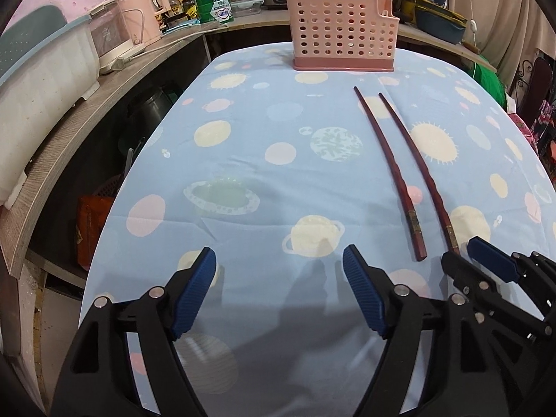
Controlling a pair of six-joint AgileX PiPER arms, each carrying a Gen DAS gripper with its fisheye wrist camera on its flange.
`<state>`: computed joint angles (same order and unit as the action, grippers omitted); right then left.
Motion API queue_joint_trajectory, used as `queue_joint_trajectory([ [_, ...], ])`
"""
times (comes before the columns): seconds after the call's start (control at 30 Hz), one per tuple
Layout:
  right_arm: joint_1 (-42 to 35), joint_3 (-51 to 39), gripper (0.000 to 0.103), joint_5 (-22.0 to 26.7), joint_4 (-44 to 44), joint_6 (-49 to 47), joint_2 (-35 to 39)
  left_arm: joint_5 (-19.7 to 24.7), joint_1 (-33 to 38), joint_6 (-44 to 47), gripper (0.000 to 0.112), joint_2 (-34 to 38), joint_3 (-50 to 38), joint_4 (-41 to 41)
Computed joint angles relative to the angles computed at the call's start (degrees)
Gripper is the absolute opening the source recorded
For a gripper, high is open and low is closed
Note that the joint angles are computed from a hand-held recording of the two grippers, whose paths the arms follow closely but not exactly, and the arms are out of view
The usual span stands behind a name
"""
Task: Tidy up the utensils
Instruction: 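Grasp a dark red chopstick with the right tool while the left tool grasps the other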
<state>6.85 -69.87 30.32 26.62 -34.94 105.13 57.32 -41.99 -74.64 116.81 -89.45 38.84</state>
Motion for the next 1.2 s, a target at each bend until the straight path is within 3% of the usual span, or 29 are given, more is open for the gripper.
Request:
queue_joint_trajectory([
  [0.23,-1.16,-0.04,0.007,-2.01,-0.37,0.13,0.53,-0.02,-0.95,1.54,0.082,1.79,-3.18,-0.03],
  [0.47,-4.69,0.25,0.007,-2.38,0.17,-0.62,0.22,-3.58,-0.58,5.22,0.087,5.25,-9.14,-4.54],
  [0.63,-7.87,-0.19,0.007,-0.09,3.97,-3.56,0.34,-3.15,-0.1,8.95,0.087,10.38,-16.06,-8.44],
  [0.8,-9.37,-0.27,0.007,1.32,5.83,-5.42,0.47,-1.81,-0.4,10.33,0.071,12.46,-18.58,-8.78],
  [0.9,-9.53,-0.03,0.007,1.39,6.29,-6.29,0.39,-2.26,-0.82,9.96,0.056,11.84,-17.61,-7.88],
  [1.07,-9.85,0.32,0.007,1.29,7.49,-7.83,0.34,-3.14,-0.87,11.24,0.011,10.91,-16.62,-8.35],
  [1.2,-10.1,0.8,0.007,1.44,8.3,-8.66,0.05,-5.21,-0.54,11.46,0.007,9.18,-14.01,-9.89],
])
